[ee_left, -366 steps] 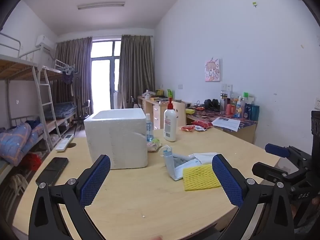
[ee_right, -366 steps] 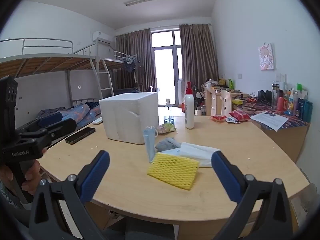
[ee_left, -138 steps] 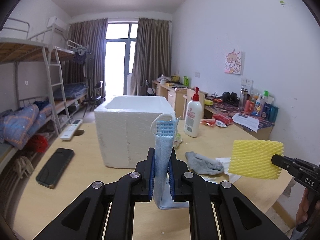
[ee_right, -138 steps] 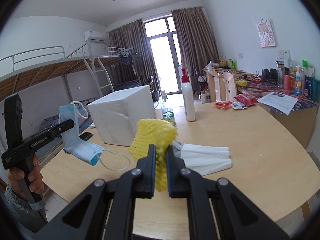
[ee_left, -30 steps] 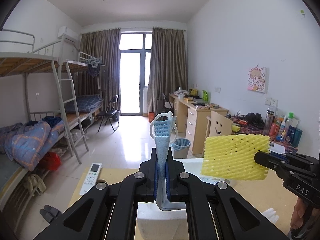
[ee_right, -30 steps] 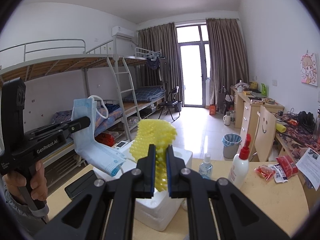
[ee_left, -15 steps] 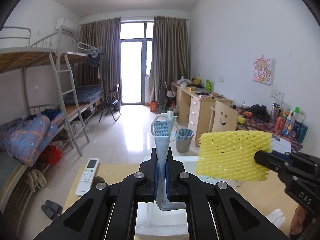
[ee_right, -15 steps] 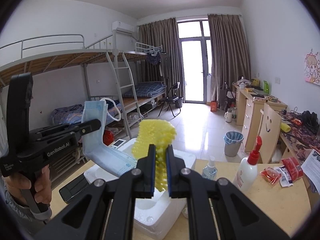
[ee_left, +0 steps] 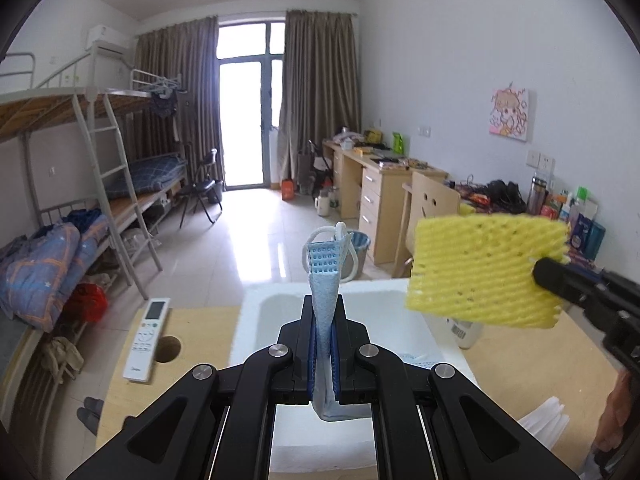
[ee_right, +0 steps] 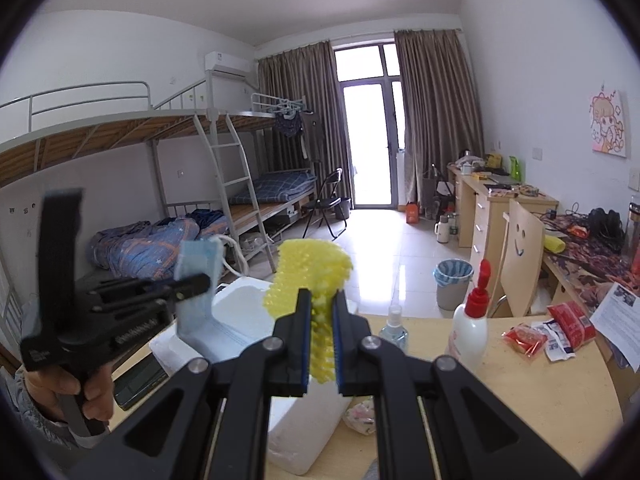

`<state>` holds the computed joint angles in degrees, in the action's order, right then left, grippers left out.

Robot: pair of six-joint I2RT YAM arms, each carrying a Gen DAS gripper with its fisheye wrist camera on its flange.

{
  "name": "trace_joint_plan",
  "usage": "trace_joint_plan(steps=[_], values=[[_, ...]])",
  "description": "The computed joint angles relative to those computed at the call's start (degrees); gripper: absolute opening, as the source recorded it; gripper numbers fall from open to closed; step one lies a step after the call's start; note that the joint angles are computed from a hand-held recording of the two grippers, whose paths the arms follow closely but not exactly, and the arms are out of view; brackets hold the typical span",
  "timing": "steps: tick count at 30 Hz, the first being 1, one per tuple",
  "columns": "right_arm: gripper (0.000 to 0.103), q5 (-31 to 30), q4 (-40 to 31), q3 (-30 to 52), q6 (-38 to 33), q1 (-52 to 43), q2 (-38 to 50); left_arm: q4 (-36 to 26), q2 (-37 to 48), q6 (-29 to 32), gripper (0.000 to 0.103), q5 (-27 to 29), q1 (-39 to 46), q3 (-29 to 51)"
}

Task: Organize soft objects
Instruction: 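Open the left tool over the white foam box, dropping the mask inside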

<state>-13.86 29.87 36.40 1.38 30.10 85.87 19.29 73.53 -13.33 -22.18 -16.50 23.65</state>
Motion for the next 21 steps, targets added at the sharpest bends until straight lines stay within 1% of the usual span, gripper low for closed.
trace_joint_plan(steps=[5,9,11,13,14,15,16,17,18,21], values=[[0.012,0.22,0.52,-0.34,0.07,0.17,-0.13,-0.25,3.61,0.48,0.006,2.46,1.49,1.69],[0.012,-0.22,0.49,-0.15,0.21,-0.38,0.21,-2.52,5.84,-0.24,0.006,4.23,2.7,3.47],[0.012,-0.28,0.41,-0.15,0.02,-0.55,0.2,-2.97,6.04,-0.55,0.006,4.04,2.5,3.67],[0.012,-0.32,0.42,-0.12,-0.02,-0.58,0.21,-3.95,6.29,-0.44,0.009,3.8,2.3,4.22],[0.012,-0.33,0.42,-0.12,0.0,-0.58,0.23,-3.99,6.37,-0.81,0.017,4.14,2.22,4.25],[0.012,-0.35,0.42,-0.12,0.04,-0.6,0.25,-4.59,6.59,-1.09,0.033,4.38,2.2,4.64],[0.012,-0.21,0.43,-0.14,-0.01,-0.52,0.26,-4.93,6.89,-1.33,0.045,4.24,2.01,4.94],[0.012,-0.07,0.28,-0.08,-0.12,-0.52,0.29,-4.72,6.69,-1.44,0.067,4.16,2.0,4.71],[0.012,0.22,0.09,-0.03,-0.06,-0.45,0.26,-4.35,6.26,-1.81,0.082,3.31,1.68,4.33],[0.012,0.24,-0.04,0.03,0.08,-0.59,0.16,-2.93,4.51,-2.12,0.098,0.51,0.01,2.98]])
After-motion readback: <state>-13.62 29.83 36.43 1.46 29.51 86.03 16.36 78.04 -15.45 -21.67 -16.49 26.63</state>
